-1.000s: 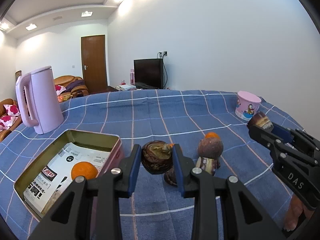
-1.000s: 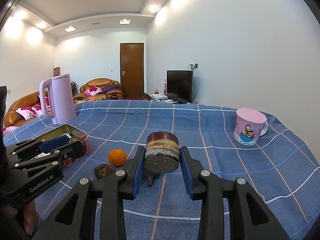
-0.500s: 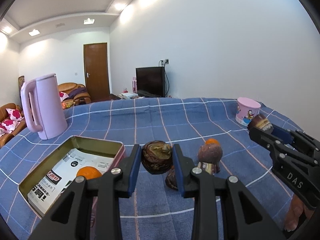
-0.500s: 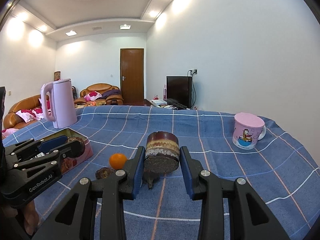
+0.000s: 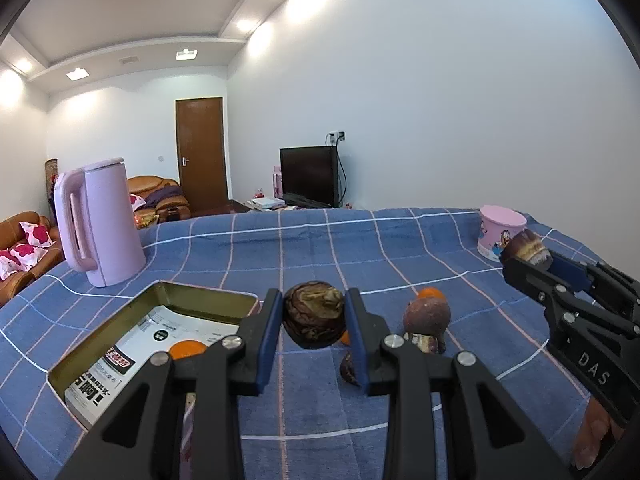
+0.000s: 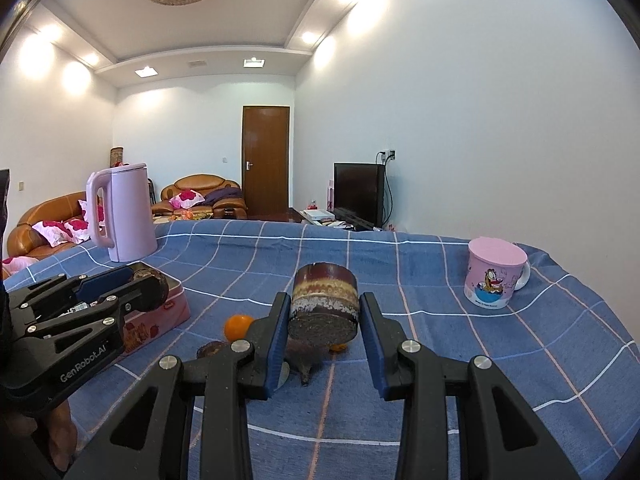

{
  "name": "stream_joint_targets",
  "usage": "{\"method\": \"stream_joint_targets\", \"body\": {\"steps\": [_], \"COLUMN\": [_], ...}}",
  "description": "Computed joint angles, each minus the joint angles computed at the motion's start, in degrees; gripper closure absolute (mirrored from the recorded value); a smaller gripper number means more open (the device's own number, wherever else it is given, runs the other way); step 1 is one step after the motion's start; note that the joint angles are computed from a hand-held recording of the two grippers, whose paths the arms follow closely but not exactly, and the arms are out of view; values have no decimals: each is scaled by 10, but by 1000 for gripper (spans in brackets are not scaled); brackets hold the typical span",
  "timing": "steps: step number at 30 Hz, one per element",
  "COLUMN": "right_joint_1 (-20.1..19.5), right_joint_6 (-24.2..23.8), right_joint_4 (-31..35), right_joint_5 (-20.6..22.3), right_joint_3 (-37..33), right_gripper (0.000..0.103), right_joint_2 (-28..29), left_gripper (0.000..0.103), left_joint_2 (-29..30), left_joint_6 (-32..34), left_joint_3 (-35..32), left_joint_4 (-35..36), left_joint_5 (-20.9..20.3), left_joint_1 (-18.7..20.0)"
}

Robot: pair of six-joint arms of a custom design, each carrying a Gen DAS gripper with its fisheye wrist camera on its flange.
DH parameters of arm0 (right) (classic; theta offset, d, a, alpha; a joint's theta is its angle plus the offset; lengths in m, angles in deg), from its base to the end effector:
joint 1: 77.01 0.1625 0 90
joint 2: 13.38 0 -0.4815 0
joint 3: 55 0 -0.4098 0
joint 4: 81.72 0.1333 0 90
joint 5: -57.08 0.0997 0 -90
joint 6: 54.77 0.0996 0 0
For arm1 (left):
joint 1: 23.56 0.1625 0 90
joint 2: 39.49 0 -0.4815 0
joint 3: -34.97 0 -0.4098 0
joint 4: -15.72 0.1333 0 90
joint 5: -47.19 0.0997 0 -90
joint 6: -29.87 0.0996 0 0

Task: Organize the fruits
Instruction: 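Lift the brown fruit with the left tool while the right tool lifts the cylinder, then carry the brown fruit and the cylinder over the pink tin with both tools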

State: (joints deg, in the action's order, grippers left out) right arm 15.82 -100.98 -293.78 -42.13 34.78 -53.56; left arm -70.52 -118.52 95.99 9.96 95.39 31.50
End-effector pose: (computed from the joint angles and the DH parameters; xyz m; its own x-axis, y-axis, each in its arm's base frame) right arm 0.1546 -0.7505 0.2265 -0.6767 -0.1455 0.7217 -0.7274 0.2832 -0.6250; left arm -0.2912 -0.7655 0.0845 -0.6937 0.1156 -0.7109 0.7029 0.3239 -0.6332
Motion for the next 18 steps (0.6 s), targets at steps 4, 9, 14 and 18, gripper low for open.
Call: {"method": "stream_joint_targets", "body": {"steps": [4, 9, 14, 18], "right_joint_1": [2, 4, 7, 12], "right_joint_6": [-2, -4, -3, -3], "right_joint_4": [-2, 5, 14, 22], "right_joint_5": [1, 5, 7, 10], "right_joint_3": [0, -3, -6, -8], "right_gripper": [66, 66, 66, 66], "right_joint_2": [2, 5, 10, 15], "left_gripper": [70, 70, 70, 70], "left_joint_2": [-2, -8, -13, -19], "left_joint_6": [0, -1, -12, -21], "left_joint_3": [1, 4, 2, 2], "left_joint_4": [-4, -9, -3, 2], "left_joint_5": [-5, -14, -23, -32], "left_joint_1": [1, 3, 8, 13]}}
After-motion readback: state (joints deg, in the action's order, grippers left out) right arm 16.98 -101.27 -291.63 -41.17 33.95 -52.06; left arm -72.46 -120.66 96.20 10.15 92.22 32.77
